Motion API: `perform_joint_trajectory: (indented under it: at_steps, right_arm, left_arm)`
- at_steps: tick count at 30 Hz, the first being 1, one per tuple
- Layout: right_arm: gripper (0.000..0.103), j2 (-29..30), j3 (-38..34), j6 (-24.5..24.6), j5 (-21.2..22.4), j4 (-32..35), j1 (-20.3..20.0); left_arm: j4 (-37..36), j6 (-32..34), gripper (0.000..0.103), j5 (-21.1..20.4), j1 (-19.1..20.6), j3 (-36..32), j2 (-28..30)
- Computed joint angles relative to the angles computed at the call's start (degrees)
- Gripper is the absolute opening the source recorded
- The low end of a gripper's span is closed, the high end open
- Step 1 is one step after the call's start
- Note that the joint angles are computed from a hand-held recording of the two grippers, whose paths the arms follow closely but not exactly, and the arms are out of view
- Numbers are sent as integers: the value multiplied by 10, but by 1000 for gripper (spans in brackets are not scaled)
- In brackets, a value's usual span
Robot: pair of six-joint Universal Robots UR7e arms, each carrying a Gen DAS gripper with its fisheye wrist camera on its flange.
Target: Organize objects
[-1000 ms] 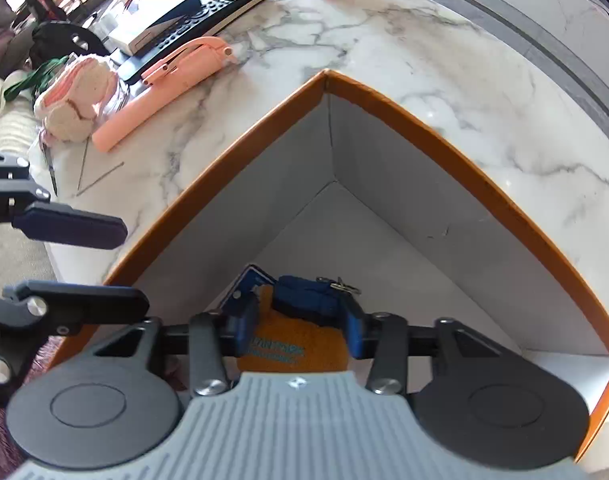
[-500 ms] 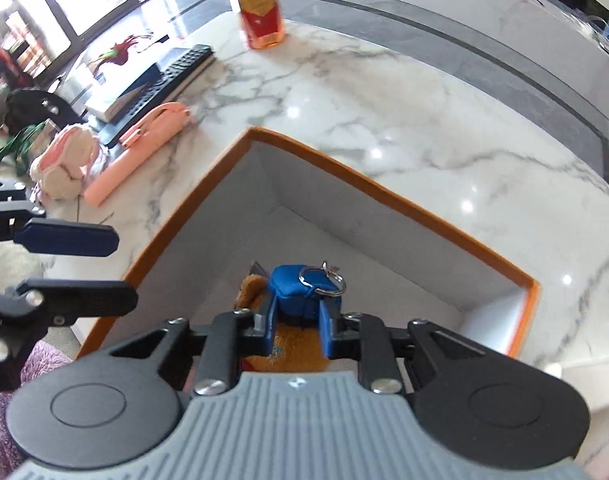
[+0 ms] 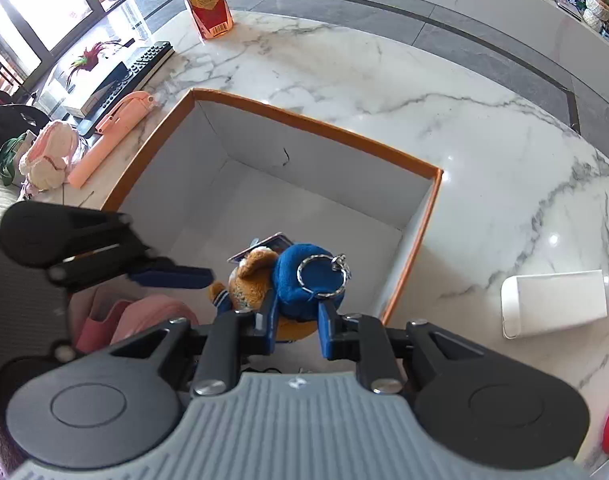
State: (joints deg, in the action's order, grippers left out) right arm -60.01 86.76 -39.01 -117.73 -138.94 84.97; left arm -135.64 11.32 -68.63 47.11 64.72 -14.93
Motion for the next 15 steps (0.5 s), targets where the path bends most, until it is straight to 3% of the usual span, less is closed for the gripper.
perform_joint_trajectory:
  at_steps: [6, 10, 13, 15]
  right_arm:
    - [21, -2, 2, -21, 4, -16, -10]
    - [21, -15, -4, -11, 33, 14, -17]
    - [21, -24, 14, -43, 41, -29, -16]
    - [21, -29, 25, -71, 52, -62, -15]
  left_arm:
    - [-7, 35, 47, -1, 5, -25, 21]
    - [8, 119, 43, 49, -13, -23, 18]
    - [34, 182, 42, 98, -24, -28, 24]
    - [69, 206, 42, 107, -28, -31, 25]
